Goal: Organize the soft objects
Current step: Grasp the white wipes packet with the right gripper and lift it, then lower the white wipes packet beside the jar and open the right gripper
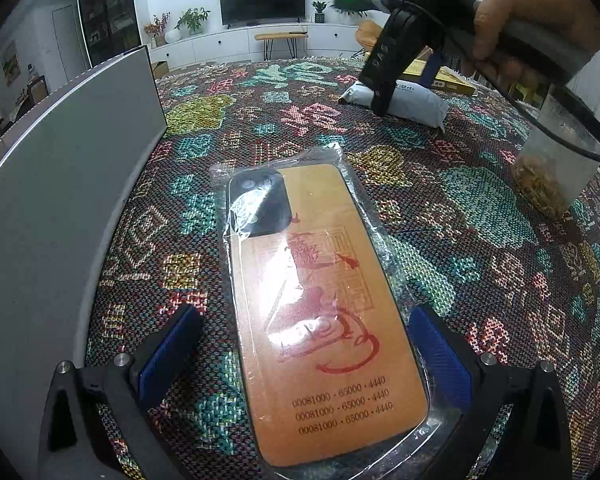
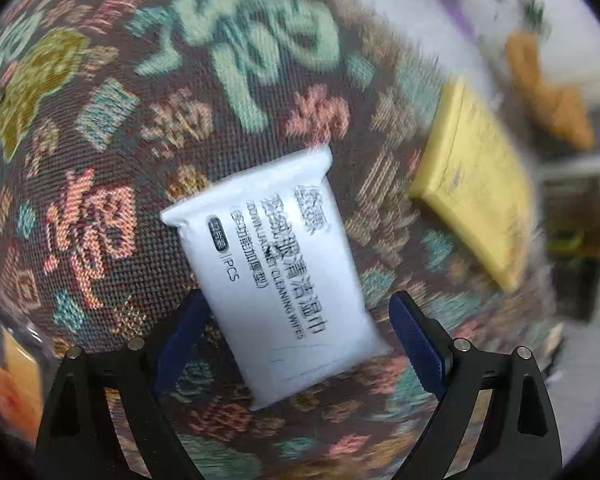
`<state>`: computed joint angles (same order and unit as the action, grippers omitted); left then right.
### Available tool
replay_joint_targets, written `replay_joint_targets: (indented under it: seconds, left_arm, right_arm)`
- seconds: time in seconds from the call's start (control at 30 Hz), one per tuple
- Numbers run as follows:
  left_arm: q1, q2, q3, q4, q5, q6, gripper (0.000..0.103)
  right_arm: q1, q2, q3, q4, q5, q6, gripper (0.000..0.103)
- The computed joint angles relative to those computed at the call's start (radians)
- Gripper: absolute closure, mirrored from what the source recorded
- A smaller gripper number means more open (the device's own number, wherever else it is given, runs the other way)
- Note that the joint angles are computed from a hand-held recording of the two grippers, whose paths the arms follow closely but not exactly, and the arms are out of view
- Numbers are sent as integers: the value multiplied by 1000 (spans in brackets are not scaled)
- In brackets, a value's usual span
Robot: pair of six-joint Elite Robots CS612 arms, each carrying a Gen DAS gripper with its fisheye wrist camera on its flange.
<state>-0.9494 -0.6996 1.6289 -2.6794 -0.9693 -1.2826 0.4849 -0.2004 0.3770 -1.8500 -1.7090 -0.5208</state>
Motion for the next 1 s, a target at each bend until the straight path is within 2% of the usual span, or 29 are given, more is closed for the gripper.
replay_joint_targets:
  seconds: [0.07, 0.13, 0.2, 0.33, 0.4, 0.47, 0.5, 0.57, 0.67, 0.77, 0.83, 0.93, 1.0]
  left_arm:
    - [0, 0, -1, 1, 1, 0, 0]
    - [0, 0, -1, 0, 0, 0, 0]
    - [0, 0, 0, 0, 0, 0, 0]
    - [0, 0, 0, 0, 0, 0, 0]
    - [0, 0, 1, 0, 0, 0, 0]
    - [0, 0, 0, 0, 0, 0, 0]
    - [0, 0, 0, 0, 0, 0, 0]
    - [0, 0, 0, 0, 0, 0, 0]
    - [0, 0, 0, 0, 0, 0, 0]
    - [0, 0, 0, 0, 0, 0, 0]
    - [0, 0, 0, 0, 0, 0, 0]
    - [0, 0, 1, 0, 0, 0, 0]
    - [0, 0, 0, 0, 0, 0, 0]
  right_arm:
    - [-18, 17, -46, 82, 73, 70, 17]
    - [-20, -33, 48, 29, 80, 70, 34]
    - [-25, -78, 125, -14, 106, 108, 37]
    - [-72, -233, 362, -212, 320, 251, 38]
    - [-112, -327, 495, -331, 432, 322, 38]
    - [-150, -399, 593, -410, 504, 383, 38]
    - [-180, -446, 660, -464, 529, 427, 37]
    - [-226, -499, 736, -523, 546, 487, 37]
    - [-290, -563, 847, -595, 496, 572, 37]
    - [-330, -568, 909, -626, 404, 609, 37]
    - [-350, -550, 935, -608, 385, 618, 36]
    - [-365, -503, 965, -653, 439, 644, 35]
    - [-369, -472, 989, -748, 493, 683, 34]
